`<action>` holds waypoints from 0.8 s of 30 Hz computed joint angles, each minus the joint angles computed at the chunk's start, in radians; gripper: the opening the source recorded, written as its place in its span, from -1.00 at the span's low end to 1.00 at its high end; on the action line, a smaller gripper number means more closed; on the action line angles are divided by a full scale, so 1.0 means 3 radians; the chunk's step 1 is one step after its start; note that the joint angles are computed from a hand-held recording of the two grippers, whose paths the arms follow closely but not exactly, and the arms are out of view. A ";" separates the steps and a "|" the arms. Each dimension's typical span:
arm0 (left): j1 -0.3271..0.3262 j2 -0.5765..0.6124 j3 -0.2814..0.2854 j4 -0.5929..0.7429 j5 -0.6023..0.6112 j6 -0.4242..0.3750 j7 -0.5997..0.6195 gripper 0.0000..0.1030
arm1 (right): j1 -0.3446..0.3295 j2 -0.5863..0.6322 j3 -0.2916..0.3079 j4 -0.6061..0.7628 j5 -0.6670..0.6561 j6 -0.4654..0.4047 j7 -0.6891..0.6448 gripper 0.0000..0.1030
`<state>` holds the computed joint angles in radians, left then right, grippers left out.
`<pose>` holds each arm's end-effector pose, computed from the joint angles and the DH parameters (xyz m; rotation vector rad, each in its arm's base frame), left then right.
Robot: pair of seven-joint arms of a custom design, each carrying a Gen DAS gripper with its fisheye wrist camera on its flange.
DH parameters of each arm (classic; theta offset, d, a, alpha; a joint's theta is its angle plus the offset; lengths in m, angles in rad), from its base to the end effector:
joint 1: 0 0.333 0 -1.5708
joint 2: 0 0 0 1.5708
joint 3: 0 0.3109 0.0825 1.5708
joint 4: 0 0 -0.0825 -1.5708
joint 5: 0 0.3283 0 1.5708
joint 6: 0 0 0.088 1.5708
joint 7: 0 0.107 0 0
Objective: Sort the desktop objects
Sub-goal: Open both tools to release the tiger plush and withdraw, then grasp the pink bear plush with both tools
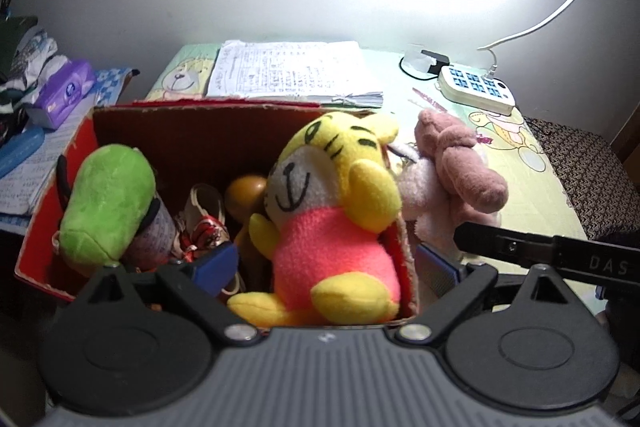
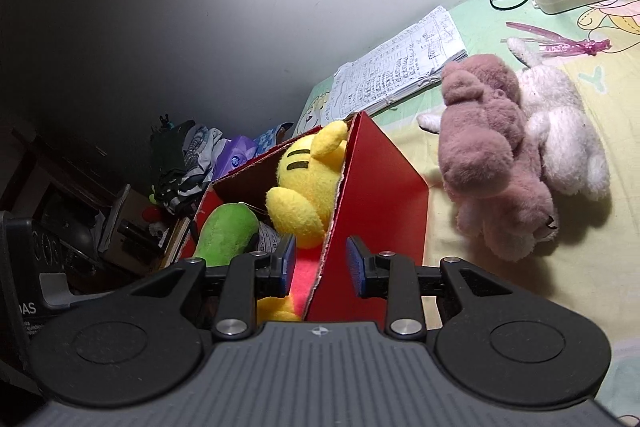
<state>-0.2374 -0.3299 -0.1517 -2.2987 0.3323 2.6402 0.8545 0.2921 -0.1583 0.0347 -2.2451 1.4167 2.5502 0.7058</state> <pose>0.4082 -0.1851 0.5701 -1.9064 1.7585 -0.7686 0.4583 0.1421 0.4966 -1.5572 1.3874 0.1976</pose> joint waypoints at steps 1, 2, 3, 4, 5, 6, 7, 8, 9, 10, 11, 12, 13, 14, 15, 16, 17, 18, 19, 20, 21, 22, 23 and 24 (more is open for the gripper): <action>-0.0017 0.0006 -0.0013 0.0015 0.0020 0.0036 0.0034 0.86 | -0.0010 -0.0031 -0.0012 -0.0036 0.0005 0.0010 -0.0052 -0.38; -0.0046 0.0015 -0.0013 0.0027 0.0013 0.0079 0.0079 0.86 | -0.0022 -0.0058 -0.0022 -0.0068 -0.0011 0.0029 -0.0082 -0.38; -0.0089 0.0034 -0.0001 0.0043 -0.0021 0.0136 0.0145 0.86 | -0.0036 -0.0082 -0.0031 -0.0098 -0.0037 0.0052 -0.0097 -0.38; -0.0130 0.0056 0.0013 0.0061 -0.0067 0.0188 0.0210 0.86 | -0.0055 -0.0100 -0.0042 -0.0126 -0.0076 0.0088 -0.0100 -0.38; -0.0187 0.0096 0.0034 0.0090 -0.0138 0.0250 0.0297 0.86 | -0.0074 -0.0112 -0.0054 -0.0154 -0.0111 0.0122 -0.0092 -0.38; -0.0246 0.0140 0.0059 0.0120 -0.0226 0.0313 0.0397 0.86 | -0.0095 -0.0119 -0.0065 -0.0179 -0.0154 0.0159 -0.0067 -0.38; -0.0310 0.0193 0.0085 0.0157 -0.0330 0.0370 0.0511 0.86 | -0.0119 -0.0125 -0.0081 -0.0206 -0.0190 0.0192 -0.0038 -0.38; -0.0363 0.0246 0.0103 0.0194 -0.0431 0.0415 0.0617 0.86 | -0.0144 -0.0128 -0.0101 -0.0226 -0.0216 0.0211 -0.0008 -0.38; -0.0410 0.0310 0.0113 0.0242 -0.0536 0.0450 0.0715 0.86 | -0.0170 -0.0131 -0.0121 -0.0247 -0.0236 0.0226 0.0027 -0.38; -0.0451 0.0375 0.0125 0.0293 -0.0654 0.0476 0.0821 0.85 | -0.0198 -0.0135 -0.0140 -0.0272 -0.0254 0.0251 0.0067 -0.39; -0.0479 0.0450 0.0129 0.0361 -0.0768 0.0490 0.0920 0.85 | -0.0221 -0.0137 -0.0148 -0.0288 -0.0270 0.0287 0.0109 -0.38; -0.0482 0.0524 0.0115 0.0435 -0.0851 0.0492 0.0993 0.85 | -0.0244 -0.0137 -0.0161 -0.0302 -0.0286 0.0314 0.0149 -0.38; -0.0466 0.0614 0.0085 0.0532 -0.0898 0.0490 0.1038 0.85 | -0.0265 -0.0136 -0.0174 -0.0312 -0.0296 0.0332 0.0184 -0.38; -0.0424 0.0696 0.0038 0.0621 -0.0883 0.0492 0.1040 0.85 | -0.0291 -0.0128 -0.0194 -0.0318 -0.0302 0.0343 0.0218 -0.39; -0.0362 0.0784 -0.0023 0.0722 -0.0784 0.0477 0.0971 0.86 | -0.0312 -0.0122 -0.0207 -0.0314 -0.0312 0.0342 0.0253 -0.38; -0.0299 0.0892 -0.0083 0.0866 -0.0644 0.0403 0.0864 0.86 | -0.0329 -0.0115 -0.0217 -0.0307 -0.0321 0.0334 0.0281 -0.38; -0.0261 0.0996 -0.0118 0.0993 -0.0610 0.0345 0.0848 0.86 | -0.0347 -0.0101 -0.0232 -0.0290 -0.0325 0.0317 0.0290 -0.38; -0.0233 0.1090 -0.0153 0.1100 -0.0629 0.0302 0.0856 0.86 | -0.0368 -0.0083 -0.0253 -0.0266 -0.0318 0.0291 0.0282 -0.38; -0.0204 0.1174 -0.0186 0.1199 -0.0634 0.0248 0.0835 0.85 | -0.0384 -0.0067 -0.0263 -0.0245 -0.0301 0.0273 0.0273 -0.38; -0.0179 0.1267 -0.0218 0.1314 -0.0650 0.0166 0.0826 0.80 | -0.0404 -0.0041 -0.0284 -0.0220 -0.0264 0.0230 0.0257 -0.38; -0.0161 0.1342 -0.0248 0.1402 -0.0626 0.0106 0.0803 0.76 | -0.0425 -0.0013 -0.0302 -0.0194 -0.0225 0.0176 0.0256 -0.38; -0.0155 0.1411 -0.0267 0.1487 -0.0531 0.0041 0.0729 0.71 | -0.0452 0.0017 -0.0327 -0.0167 -0.0176 0.0094 0.0262 -0.38; -0.0161 0.1492 -0.0270 0.1593 -0.0383 -0.0060 0.0614 0.70 | -0.0479 0.0056 -0.0340 -0.0136 -0.0143 0.0023 0.0277 -0.38; -0.0154 0.1548 -0.0279 0.1662 -0.0312 -0.0121 0.0560 0.69 | -0.0504 0.0094 -0.0346 -0.0109 -0.0120 -0.0034 0.0289 -0.38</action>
